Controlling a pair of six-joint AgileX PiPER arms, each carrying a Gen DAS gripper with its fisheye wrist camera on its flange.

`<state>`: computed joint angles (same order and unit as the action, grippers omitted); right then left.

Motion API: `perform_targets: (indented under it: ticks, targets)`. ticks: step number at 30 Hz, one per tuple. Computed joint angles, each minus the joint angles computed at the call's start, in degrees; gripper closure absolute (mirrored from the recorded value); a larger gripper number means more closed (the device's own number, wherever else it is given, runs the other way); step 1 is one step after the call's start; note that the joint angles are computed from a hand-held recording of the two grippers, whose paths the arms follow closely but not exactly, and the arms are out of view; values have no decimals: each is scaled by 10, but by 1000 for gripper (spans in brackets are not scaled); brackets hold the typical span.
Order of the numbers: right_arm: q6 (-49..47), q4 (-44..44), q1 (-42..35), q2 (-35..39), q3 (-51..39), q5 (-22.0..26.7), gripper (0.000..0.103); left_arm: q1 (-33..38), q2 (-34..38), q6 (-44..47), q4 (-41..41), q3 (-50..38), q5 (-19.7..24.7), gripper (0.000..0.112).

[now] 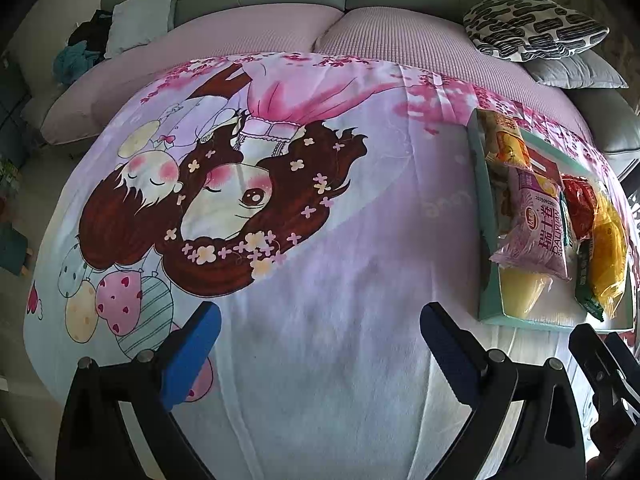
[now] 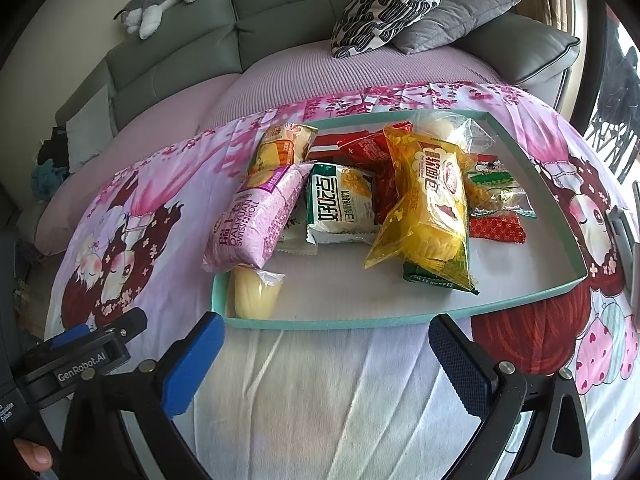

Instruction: Organize snacks

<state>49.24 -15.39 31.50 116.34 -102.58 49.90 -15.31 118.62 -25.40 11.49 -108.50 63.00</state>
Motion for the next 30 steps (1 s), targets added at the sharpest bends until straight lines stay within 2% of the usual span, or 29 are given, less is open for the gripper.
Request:
perform_targets:
  ticks: [30]
  targets:
    - [-6, 4, 0, 2, -4, 4, 0, 2, 1, -1, -2, 0, 0, 12]
